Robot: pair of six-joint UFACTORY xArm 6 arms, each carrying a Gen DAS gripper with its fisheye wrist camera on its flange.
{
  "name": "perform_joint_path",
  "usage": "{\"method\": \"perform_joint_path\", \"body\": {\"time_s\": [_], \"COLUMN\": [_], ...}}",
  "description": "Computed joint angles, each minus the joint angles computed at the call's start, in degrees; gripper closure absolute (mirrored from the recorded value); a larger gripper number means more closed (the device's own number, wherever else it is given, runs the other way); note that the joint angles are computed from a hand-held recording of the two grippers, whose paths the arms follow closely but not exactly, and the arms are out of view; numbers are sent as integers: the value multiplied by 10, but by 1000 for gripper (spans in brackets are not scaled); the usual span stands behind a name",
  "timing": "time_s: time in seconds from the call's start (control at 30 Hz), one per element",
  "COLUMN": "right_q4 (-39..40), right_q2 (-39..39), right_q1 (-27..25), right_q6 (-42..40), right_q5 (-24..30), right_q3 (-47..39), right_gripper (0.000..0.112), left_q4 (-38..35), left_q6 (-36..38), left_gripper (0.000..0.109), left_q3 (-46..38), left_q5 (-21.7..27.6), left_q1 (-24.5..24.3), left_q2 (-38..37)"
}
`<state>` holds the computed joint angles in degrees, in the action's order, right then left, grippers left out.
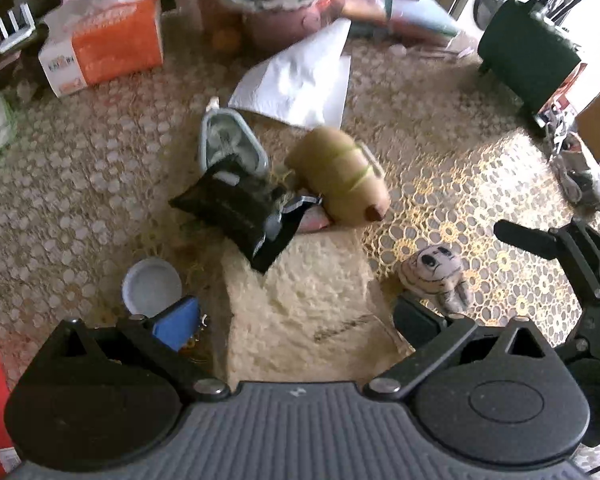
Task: Organize objects
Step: 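Grasp the bread slice with the left tool while the right tool grasps the cartoon cookie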
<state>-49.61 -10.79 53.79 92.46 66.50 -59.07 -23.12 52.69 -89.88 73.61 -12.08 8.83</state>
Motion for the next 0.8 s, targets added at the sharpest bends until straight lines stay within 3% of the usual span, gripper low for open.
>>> {"method": "perform_joint_path", "body": {"time_s": [0.1,0.3,0.37,0.47,0.6,0.8], "right_q4": [3,11,19,30,26,25], "right_q2": [2,5,12,12,11,20], "right_q1": [-9,-23,-22,-23,-12,16], "right_q6": [6,11,10,19,28,28], "right_q5": [-13,-47,-35,-32,-15,34], "right_q3": [5,13,3,3,-3,-38], "right_gripper": [20,37,54,64,66,66], "left_q4": [5,12,2,-6,-4,-36], "left_q6": [-22,-23,-25,-37,-36,-27], "left_gripper": [6,7,20,31,33,34], "left_q3": [3,34,22,17,35,35], "left_q5": [-1,-39,-25,-14,-32,-10], "left_q1": [-1,-8,-3,2,4,28], "left_q2": [2,-18,-9,-8,-24,-45]}}
